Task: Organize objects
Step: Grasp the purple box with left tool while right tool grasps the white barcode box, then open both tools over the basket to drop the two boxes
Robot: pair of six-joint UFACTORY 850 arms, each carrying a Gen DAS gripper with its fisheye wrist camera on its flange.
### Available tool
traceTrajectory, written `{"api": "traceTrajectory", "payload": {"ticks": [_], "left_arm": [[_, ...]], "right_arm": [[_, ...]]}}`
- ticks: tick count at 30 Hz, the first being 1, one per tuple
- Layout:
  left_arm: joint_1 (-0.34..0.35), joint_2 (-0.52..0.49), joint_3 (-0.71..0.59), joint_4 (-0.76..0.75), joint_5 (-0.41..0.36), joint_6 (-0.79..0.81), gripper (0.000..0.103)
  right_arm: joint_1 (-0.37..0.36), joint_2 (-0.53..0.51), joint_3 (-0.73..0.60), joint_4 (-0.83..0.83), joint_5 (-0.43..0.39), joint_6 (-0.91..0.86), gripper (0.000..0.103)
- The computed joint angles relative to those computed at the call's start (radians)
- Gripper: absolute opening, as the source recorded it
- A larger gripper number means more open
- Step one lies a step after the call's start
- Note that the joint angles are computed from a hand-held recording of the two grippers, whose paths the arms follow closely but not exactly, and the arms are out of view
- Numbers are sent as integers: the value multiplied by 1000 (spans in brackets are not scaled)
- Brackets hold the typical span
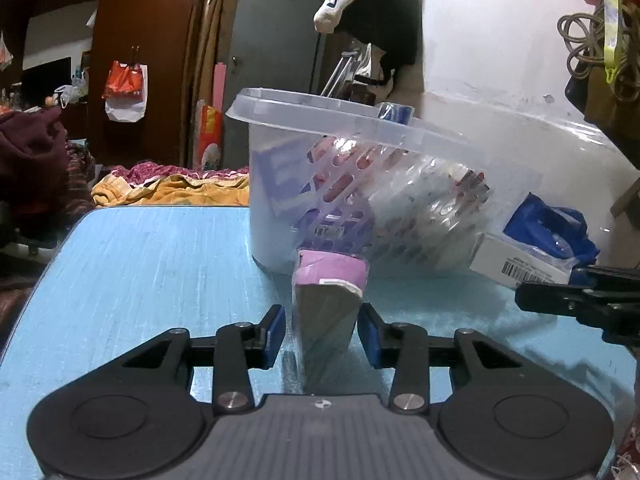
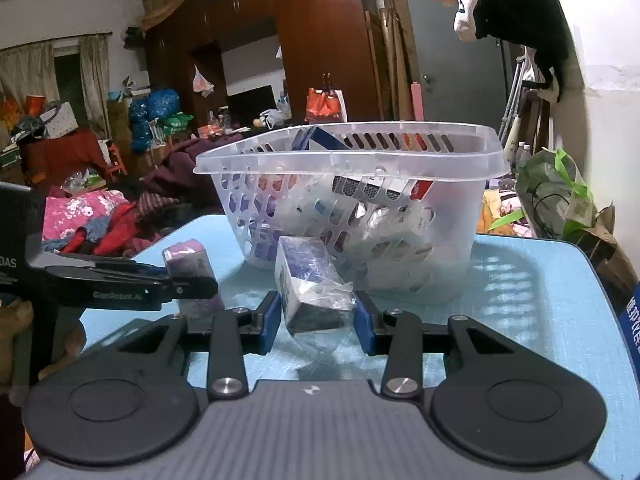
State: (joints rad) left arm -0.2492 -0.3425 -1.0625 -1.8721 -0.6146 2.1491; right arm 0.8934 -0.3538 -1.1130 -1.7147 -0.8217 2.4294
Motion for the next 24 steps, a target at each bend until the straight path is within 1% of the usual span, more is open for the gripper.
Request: {"api": "traceTrajectory", "payload": {"ticks": [1, 2, 3, 4, 6, 7, 8, 9, 11, 12, 13, 14, 16, 17, 18, 19, 20, 21, 23, 24], "left_arm": [[2, 8, 13, -40, -6, 41, 39], [5, 21, 37, -111, -25, 107, 39], [13, 37, 64, -174, -59, 170, 38], [25, 48, 83, -196, -109, 191, 38], [47, 73, 101, -190, -214, 168, 38], [51, 90, 106, -213, -259, 175, 38], [46, 111, 100, -236, -269, 174, 39], [38, 126, 84, -245, -264, 156, 39], [14, 128, 6, -211, -236, 75, 39], [-4, 124, -34, -206, -199, 42, 39], [-26, 116, -79, -206, -145, 12, 39], [-43, 99, -122, -190, -102, -24, 39], [-75, 60, -196, -155, -19, -87, 41], [-93, 37, -225, -157, 30, -86, 42], [-111, 15, -249, -174, 86, -70, 58], [-126, -5, -267, -173, 147, -66, 85], [-131, -22, -281, -144, 182, -90, 90], [-134, -34, -286, -146, 199, -76, 90], [-127, -29, -259, -231, 181, 36, 90], [-120, -22, -244, -255, 167, 63, 90]], "right_arm": [[4, 0, 2, -4, -9, 5, 42], [11, 2, 4, -12, -24, 14, 42], [19, 8, 11, -27, -41, 27, 42], [28, 21, 27, -63, -59, 53, 42], [49, 45, 41, -119, -128, 79, 42], [56, 49, 35, -135, -173, 72, 42], [59, 47, 14, -134, -227, 37, 42], [58, 43, -6, -137, -271, 1, 42], [32, 37, -53, -160, -311, -76, 42], [14, 29, -82, -159, -318, -123, 42], [-9, 18, -115, -150, -318, -170, 42], [-30, 9, -141, -137, -296, -202, 42], [-78, -8, -184, -113, -222, -243, 44], [-99, -23, -200, -116, -197, -255, 55], [-112, -37, -214, -110, -182, -282, 78], [-119, -65, -245, -74, -203, -331, 89], [-115, -94, -274, -35, -251, -364, 100], [-108, -98, -274, -22, -267, -372, 101], [-104, -63, -222, -75, -203, -318, 103], [-101, -48, -201, -97, -184, -290, 103]]}}
